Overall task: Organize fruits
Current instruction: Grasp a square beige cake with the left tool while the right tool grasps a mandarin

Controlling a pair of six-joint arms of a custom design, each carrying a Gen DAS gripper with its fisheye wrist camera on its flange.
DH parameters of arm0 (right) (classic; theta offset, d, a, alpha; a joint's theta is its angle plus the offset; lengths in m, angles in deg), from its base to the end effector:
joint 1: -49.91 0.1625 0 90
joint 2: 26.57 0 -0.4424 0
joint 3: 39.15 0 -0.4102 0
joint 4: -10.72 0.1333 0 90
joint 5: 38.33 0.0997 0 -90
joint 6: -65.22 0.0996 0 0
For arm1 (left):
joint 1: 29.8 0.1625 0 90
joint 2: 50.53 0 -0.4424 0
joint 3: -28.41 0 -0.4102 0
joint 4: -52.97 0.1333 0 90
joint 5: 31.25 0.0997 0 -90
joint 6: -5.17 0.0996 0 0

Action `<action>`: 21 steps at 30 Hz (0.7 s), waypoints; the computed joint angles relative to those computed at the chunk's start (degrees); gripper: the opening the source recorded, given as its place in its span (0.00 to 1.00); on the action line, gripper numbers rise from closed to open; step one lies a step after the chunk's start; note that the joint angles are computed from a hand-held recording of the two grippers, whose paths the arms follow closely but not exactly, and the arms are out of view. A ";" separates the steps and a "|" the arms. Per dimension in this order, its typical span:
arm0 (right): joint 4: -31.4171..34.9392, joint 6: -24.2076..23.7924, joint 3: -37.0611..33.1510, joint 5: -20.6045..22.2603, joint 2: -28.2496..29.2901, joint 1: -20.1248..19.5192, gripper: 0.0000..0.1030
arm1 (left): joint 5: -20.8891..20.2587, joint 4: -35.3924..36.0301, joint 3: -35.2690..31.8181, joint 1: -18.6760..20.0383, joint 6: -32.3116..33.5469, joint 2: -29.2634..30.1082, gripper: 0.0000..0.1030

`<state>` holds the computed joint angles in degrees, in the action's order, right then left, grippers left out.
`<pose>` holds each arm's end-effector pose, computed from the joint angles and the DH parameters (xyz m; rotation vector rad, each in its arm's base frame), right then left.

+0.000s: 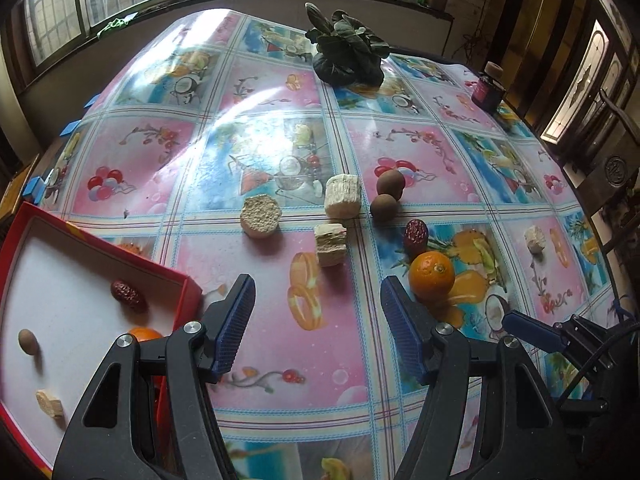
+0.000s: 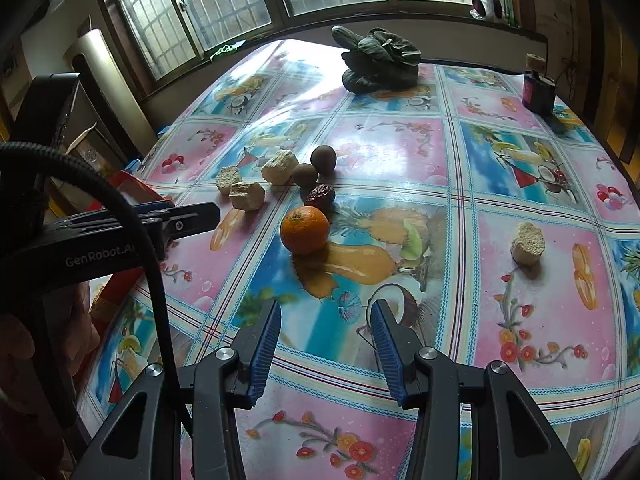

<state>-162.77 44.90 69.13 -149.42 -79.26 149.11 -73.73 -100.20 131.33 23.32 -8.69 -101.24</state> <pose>0.1972 -0.6078 0.1405 0.5603 -2.6109 0.6114 -0.2200 -0.6378 0.1336 0.3778 2.3609 -0.6576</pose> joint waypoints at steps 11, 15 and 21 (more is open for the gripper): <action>1.59 -0.64 -1.14 0.75 0.66 -0.46 0.44 | -2.39 0.86 -5.74 3.07 1.33 4.53 0.24; 1.92 -0.73 -2.07 0.39 1.17 -0.32 0.44 | -2.61 -0.35 -5.06 3.19 2.30 4.02 0.17; 1.71 -1.39 -4.26 -0.30 2.72 0.51 0.44 | -0.57 -1.15 -2.34 1.90 1.69 2.01 0.17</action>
<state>-161.06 43.52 64.87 -149.71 -76.54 149.62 -74.30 -101.36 128.99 25.22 -7.00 -99.23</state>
